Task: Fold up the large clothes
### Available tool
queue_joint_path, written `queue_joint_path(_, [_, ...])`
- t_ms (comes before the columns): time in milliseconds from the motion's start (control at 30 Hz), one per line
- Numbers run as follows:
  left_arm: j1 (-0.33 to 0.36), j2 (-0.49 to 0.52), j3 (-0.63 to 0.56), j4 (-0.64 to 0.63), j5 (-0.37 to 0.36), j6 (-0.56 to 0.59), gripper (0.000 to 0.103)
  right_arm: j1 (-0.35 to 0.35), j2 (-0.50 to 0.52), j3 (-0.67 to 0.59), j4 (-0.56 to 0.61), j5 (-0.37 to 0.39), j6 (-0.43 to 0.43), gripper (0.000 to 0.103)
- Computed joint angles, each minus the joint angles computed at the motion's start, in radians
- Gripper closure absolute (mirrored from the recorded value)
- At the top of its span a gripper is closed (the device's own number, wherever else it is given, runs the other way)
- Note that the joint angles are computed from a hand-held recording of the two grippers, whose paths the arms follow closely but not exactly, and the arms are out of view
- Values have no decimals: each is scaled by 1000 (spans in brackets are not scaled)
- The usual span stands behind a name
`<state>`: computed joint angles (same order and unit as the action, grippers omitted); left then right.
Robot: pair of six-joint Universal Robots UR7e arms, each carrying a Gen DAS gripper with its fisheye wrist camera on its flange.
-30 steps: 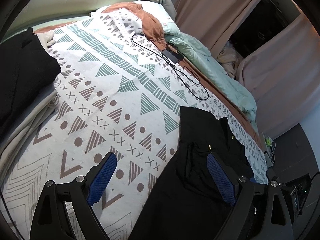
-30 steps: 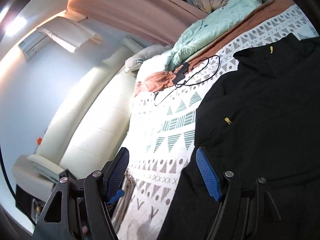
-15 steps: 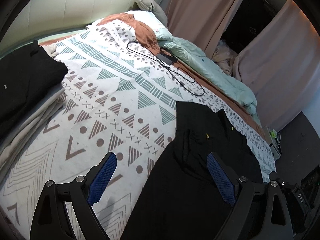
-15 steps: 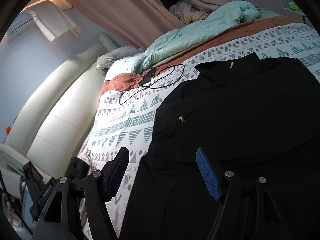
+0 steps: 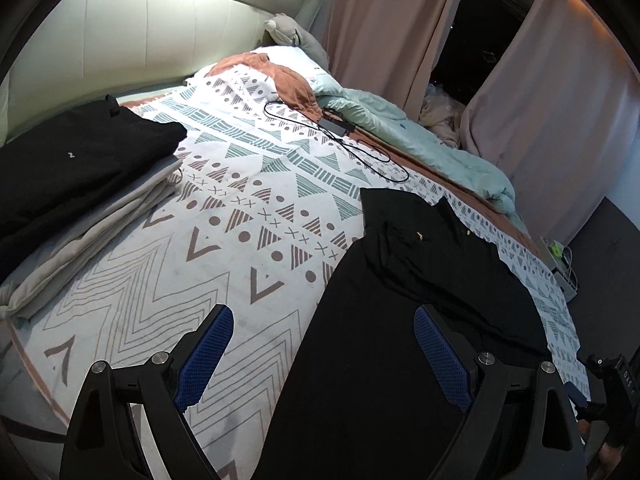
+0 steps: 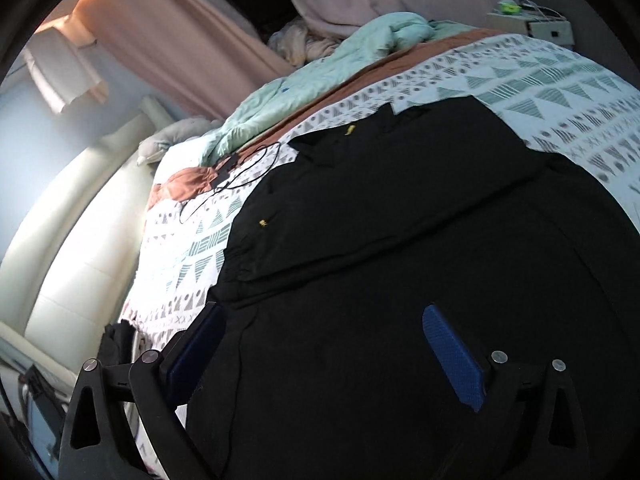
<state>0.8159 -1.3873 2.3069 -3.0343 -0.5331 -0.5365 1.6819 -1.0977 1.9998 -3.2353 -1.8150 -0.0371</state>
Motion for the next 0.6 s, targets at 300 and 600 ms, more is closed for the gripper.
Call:
queue_joint_path(300, [-177,-146,206,53,85,-216,11,-56,-162,261,-172,43,7,4])
queue_joint_path(600, [-313,-356,356,192,16,-425,11,-167,-372,516,-258,154,17,4])
